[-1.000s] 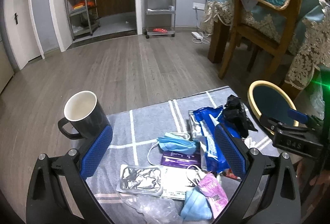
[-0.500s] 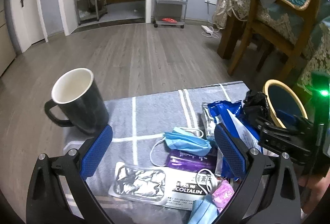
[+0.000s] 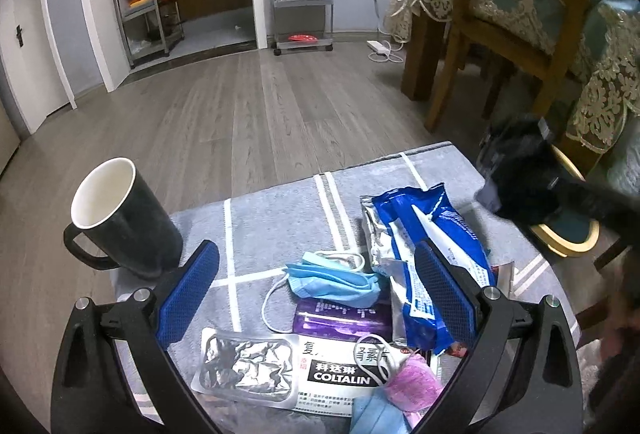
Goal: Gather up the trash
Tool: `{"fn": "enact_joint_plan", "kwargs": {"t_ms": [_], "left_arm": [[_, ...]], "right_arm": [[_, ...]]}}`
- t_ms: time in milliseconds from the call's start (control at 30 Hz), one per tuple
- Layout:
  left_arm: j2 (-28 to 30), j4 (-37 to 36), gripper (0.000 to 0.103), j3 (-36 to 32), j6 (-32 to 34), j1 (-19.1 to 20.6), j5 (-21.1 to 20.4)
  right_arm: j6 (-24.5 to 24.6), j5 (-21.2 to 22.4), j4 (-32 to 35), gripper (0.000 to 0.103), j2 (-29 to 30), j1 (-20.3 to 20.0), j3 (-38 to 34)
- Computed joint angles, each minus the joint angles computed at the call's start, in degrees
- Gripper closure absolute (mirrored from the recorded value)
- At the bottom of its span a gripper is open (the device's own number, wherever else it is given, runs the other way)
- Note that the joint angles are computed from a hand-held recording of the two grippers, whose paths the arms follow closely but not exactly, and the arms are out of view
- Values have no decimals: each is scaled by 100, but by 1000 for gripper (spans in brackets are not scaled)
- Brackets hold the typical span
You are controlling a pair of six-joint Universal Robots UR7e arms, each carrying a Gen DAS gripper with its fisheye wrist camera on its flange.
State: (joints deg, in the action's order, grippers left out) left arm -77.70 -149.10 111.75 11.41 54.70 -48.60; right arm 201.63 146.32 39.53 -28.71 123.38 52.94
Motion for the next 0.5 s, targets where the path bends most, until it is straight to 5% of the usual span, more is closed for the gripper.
{"fn": "enact_joint_plan", "kwargs": {"t_ms": [233, 500], "left_arm": [[-241, 314, 7, 69, -192, 138, -209], [-654, 1049, 16, 630, -569, -158, -391]], "right_arm": [[-514, -52, 323, 91, -382, 280, 33], [78, -559, -248, 91, -961, 193, 908]]}}
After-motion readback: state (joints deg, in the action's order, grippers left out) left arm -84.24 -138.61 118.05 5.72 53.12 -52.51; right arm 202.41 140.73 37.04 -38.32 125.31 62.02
